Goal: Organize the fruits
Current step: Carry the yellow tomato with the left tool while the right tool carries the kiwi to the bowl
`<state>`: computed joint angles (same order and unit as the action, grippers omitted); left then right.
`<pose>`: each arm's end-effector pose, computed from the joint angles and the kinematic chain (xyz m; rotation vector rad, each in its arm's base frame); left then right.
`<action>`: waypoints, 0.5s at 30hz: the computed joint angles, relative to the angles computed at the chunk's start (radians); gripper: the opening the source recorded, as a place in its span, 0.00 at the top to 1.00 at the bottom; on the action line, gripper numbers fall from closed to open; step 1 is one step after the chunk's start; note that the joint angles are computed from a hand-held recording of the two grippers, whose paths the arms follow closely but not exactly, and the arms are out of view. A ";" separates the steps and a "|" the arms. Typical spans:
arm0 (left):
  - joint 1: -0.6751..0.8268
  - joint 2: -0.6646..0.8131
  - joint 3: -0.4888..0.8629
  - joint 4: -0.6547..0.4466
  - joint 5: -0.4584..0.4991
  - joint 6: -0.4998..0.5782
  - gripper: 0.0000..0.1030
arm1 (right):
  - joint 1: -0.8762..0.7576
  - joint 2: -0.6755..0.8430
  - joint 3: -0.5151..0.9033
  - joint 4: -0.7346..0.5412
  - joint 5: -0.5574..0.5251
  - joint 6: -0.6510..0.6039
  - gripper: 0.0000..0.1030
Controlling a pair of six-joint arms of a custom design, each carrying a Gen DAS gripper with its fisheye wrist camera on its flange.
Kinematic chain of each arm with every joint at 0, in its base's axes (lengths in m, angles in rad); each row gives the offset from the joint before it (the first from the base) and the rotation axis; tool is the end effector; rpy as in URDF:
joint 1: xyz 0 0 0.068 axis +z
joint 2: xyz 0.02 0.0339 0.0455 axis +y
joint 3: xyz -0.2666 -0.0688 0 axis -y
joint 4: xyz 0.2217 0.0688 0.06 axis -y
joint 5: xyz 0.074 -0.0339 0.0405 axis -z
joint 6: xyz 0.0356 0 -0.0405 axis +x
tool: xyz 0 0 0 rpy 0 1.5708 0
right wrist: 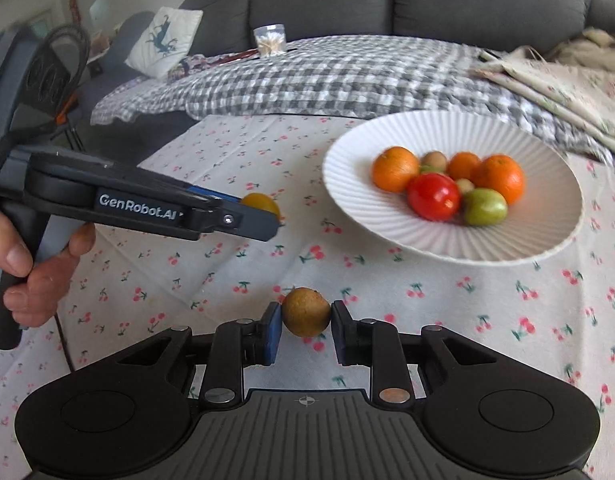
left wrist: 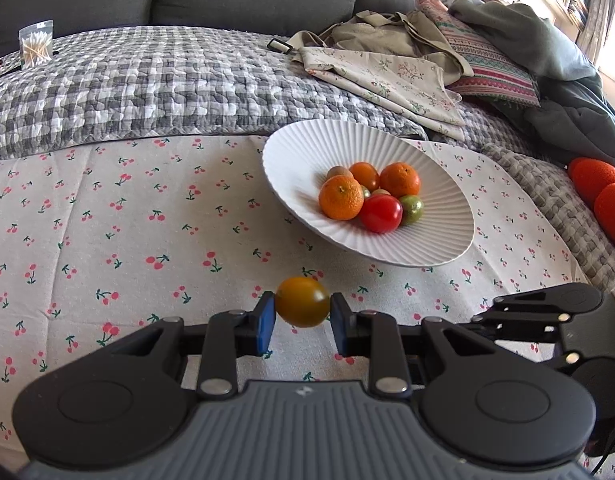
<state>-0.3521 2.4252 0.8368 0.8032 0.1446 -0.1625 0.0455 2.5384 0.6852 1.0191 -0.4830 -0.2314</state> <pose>0.3309 -0.1270 -0.0114 0.2969 2.3667 -0.4184 0.3052 0.0304 -0.0431 -0.5399 2.2726 0.4870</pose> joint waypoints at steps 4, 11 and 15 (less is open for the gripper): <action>-0.008 0.000 0.000 0.004 -0.009 0.006 0.73 | -0.048 -0.027 -0.021 -0.007 -0.041 -0.038 0.76; -0.023 -0.001 0.006 -0.006 -0.021 0.027 0.73 | -0.089 -0.046 -0.026 -0.027 -0.068 -0.058 0.76; -0.022 -0.016 0.001 -0.008 -0.026 0.045 0.73 | -0.105 -0.076 -0.044 -0.029 -0.093 -0.080 0.76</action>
